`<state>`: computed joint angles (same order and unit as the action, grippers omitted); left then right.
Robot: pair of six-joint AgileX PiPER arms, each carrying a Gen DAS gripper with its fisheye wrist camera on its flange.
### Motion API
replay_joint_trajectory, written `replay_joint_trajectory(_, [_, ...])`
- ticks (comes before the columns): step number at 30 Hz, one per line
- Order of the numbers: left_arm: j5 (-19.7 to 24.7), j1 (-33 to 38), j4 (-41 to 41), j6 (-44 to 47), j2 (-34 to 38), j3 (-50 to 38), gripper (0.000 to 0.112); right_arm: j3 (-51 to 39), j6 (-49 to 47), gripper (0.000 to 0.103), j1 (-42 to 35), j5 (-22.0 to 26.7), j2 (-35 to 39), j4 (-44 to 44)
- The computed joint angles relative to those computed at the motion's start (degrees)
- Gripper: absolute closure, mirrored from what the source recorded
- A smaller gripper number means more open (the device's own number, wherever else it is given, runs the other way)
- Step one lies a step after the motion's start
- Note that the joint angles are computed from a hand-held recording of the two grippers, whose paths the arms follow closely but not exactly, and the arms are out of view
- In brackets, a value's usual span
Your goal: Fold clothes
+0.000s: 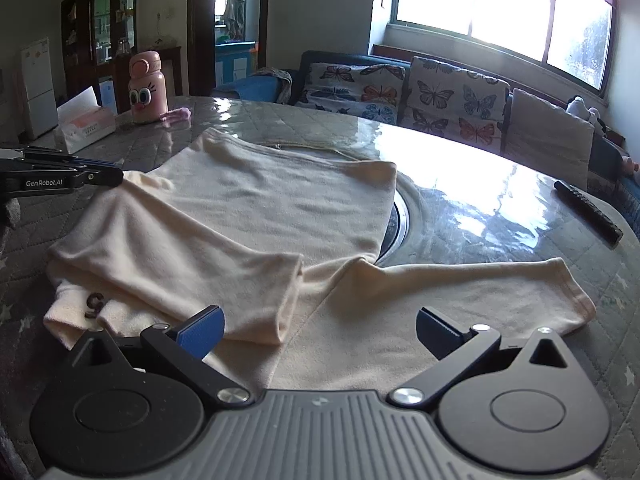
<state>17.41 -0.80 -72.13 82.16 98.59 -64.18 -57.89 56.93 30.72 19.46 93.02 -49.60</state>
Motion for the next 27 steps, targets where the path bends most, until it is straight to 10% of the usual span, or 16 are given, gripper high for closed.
replay_joint_trajectory(13, [-2.34,-1.45,11.33,-8.64,-0.20,-0.01,0.094,-1.98,-0.52,0.000,-0.45,2.32,3.14,0.70])
replay_joint_trajectory(27, [-0.67,-9.76,16.90,-15.45,-4.47,0.39,0.043,3.44,5.97,0.001,-15.40,-0.96,-3.41,-0.67])
